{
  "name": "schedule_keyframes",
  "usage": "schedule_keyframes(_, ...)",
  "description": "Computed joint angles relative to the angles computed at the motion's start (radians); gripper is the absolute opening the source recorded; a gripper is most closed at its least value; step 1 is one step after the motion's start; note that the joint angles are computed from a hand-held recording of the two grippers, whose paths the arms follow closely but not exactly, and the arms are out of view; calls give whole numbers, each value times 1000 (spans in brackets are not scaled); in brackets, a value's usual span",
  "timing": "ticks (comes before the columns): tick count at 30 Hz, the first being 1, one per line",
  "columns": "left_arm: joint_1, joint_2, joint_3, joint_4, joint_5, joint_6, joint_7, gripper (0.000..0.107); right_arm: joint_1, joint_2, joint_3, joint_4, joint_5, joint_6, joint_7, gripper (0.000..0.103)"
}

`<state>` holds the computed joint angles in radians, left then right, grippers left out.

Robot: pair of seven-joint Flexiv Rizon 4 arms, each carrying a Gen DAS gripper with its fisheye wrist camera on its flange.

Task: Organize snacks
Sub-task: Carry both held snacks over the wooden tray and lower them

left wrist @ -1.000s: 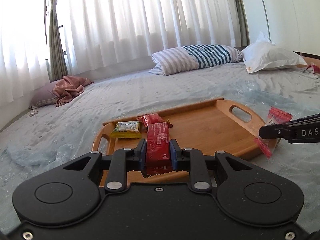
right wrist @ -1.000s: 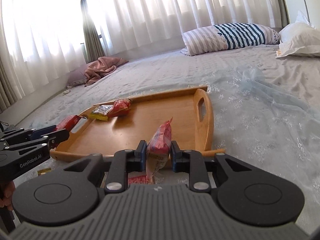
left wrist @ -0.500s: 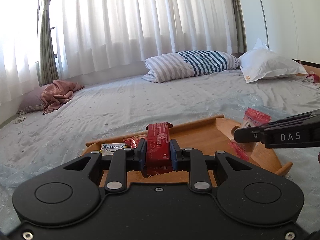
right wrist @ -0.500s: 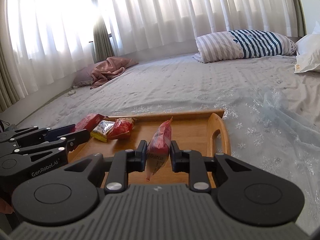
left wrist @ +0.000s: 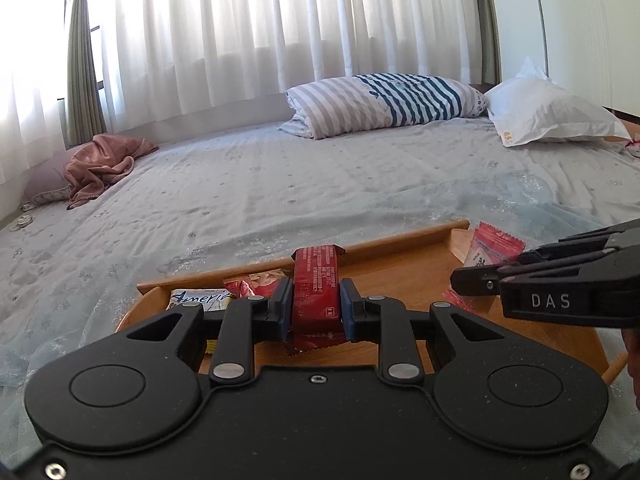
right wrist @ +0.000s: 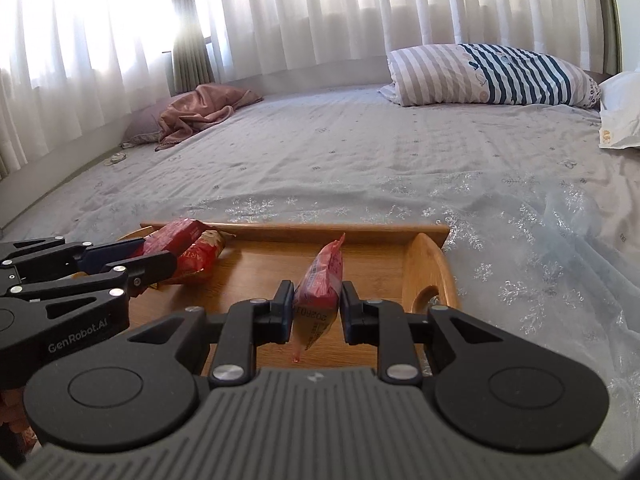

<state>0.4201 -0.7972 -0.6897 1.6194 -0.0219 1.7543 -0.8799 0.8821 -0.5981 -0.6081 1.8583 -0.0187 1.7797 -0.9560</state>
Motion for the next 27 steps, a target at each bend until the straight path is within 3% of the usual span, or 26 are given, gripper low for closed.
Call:
schedule_keyframes(6, -80, -25, 56, -97, -69, -103, 28, 24, -23, -13, 19, -11, 13, 17, 0, 27)
schedule_keyframes(10, -187, -36, 176, -180, -163, -174, 20, 24, -52, -5, 53, -13, 18, 35, -23, 27)
schedule_keyframes(15, -303, -63, 327, -281, -250, -272, -1, 24, 15, -20, -32, -4, 44, 33, -53, 27)
schedule_keyframes(20, -409, -101, 475, -348, -264, -262, -31, 24, -7, -13, -1, -2, 67, 50, -66, 28)
schedule_keyframes(27, -431, -123, 501, -401, -279, -309, -50, 24, -29, -9, 33, 5, 96, 48, -68, 28)
